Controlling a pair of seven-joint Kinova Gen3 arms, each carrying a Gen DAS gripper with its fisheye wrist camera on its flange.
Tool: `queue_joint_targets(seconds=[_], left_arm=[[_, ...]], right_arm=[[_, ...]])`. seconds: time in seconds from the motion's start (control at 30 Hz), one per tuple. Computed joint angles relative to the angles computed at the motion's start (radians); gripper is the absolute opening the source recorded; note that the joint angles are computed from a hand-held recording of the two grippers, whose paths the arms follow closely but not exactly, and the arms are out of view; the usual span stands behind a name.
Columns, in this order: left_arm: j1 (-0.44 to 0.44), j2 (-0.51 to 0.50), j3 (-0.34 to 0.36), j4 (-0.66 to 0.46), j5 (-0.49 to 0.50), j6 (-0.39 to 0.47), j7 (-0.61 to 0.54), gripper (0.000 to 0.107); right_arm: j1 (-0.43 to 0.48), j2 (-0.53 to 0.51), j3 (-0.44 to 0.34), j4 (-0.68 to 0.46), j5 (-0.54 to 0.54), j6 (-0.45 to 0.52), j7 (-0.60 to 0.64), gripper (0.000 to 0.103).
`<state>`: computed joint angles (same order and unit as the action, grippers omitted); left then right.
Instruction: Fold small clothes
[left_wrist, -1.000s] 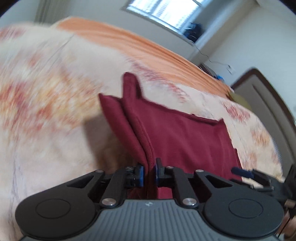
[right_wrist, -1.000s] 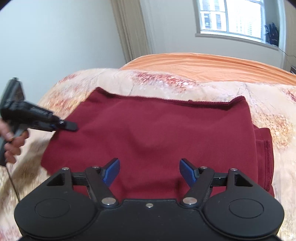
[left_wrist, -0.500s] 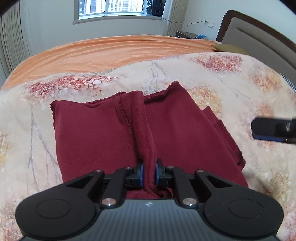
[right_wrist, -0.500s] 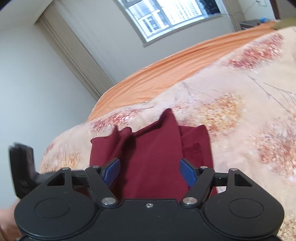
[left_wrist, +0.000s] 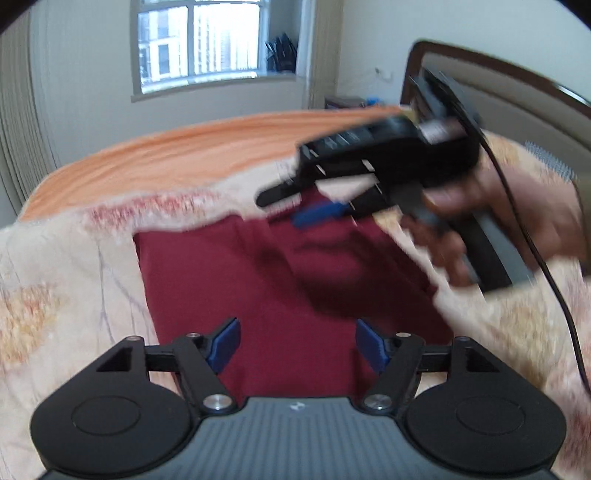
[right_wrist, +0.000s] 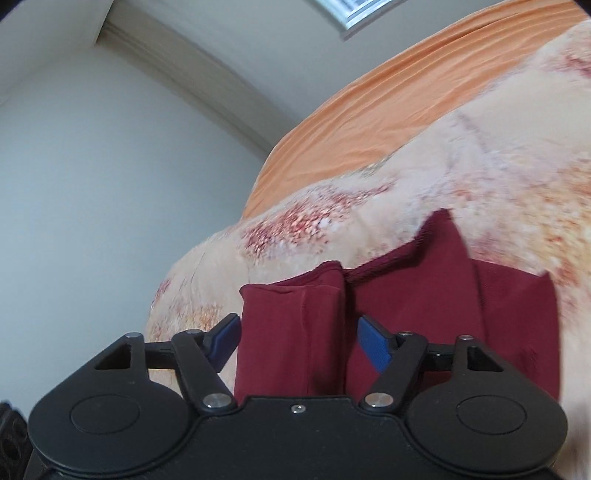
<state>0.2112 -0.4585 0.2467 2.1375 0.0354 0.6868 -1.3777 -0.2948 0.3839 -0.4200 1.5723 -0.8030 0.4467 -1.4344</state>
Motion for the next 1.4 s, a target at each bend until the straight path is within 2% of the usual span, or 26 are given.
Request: queue_joint_targets(seconds=[0.07,0.1,0.27,0.4,0.5,0.67,0.77,0.8,0.87,0.93,0.97,1.0,1.03,1.1,1.2,1.4], left_arm=[[0.035,0.006,-0.014,0.03,0.018,-0.009,-0.029,0.072],[0.036,0.007,-0.001,0.042,0.013,-0.016,-0.032,0.071],[-0.02,-0.013,0.153,0.08,-0.109,-0.073,0.002,0.071],[-0.006,-0.02,0.2,0.1,-0.173,-0.109,-0.033,0.071],[-0.052,-0.024,0.271,0.107,-0.22,-0.105,-0.012,0.072],[0.043,-0.023,0.241,0.126,-0.25,-0.113,-0.124,0.071],[-0.014,-0.026,0.323,0.133,-0.292,-0.109,-0.113,0.07],[-0.024,-0.026,0.332,0.133,-0.295,-0.11,-0.111,0.068],[-0.02,-0.022,0.318,0.13,-0.289,-0.109,-0.114,0.061],[0.032,-0.015,0.249,0.12,-0.255,-0.1,-0.147,0.047],[0.046,-0.015,0.221,0.115,-0.237,-0.098,-0.153,0.038],[0.055,-0.017,0.197,0.108,-0.219,-0.093,-0.156,0.031],[0.062,-0.017,0.169,0.101,-0.2,-0.093,-0.16,0.027],[0.075,-0.019,0.125,0.089,-0.159,-0.086,-0.163,0.014],[0.07,-0.013,0.104,0.072,-0.129,-0.08,-0.163,0.009],[0.072,-0.028,0.086,0.016,-0.067,-0.112,-0.141,0.009]], right_arm=[[-0.033,0.036,0.033,-0.052,0.067,0.042,-0.01,0.052],[-0.039,0.05,0.042,-0.068,0.089,0.062,-0.015,0.052],[-0.04,0.11,0.042,-0.128,0.119,0.135,-0.014,0.052],[0.004,0.158,-0.002,-0.144,0.058,0.158,0.019,0.052],[0.012,0.19,-0.013,-0.173,0.026,0.193,0.033,0.052],[-0.021,0.191,0.02,-0.194,0.05,0.22,0.011,0.052],[-0.02,0.189,0.019,-0.188,0.043,0.215,0.014,0.052],[-0.021,0.189,0.02,-0.186,0.042,0.212,0.014,0.052],[-0.025,0.185,0.022,-0.183,0.045,0.207,0.013,0.052],[-0.029,0.18,0.024,-0.179,0.05,0.197,0.015,0.05],[-0.032,0.178,0.027,-0.178,0.055,0.193,0.014,0.045],[-0.034,0.173,0.028,-0.173,0.061,0.185,0.017,0.029],[-0.036,0.167,0.03,-0.167,0.066,0.174,0.019,0.02],[-0.017,0.161,0.011,-0.149,0.047,0.156,0.037,0.015],[-0.001,0.15,-0.003,-0.137,0.029,0.153,0.057,0.012],[0.055,0.111,-0.02,-0.122,-0.042,0.165,0.113,0.011]])
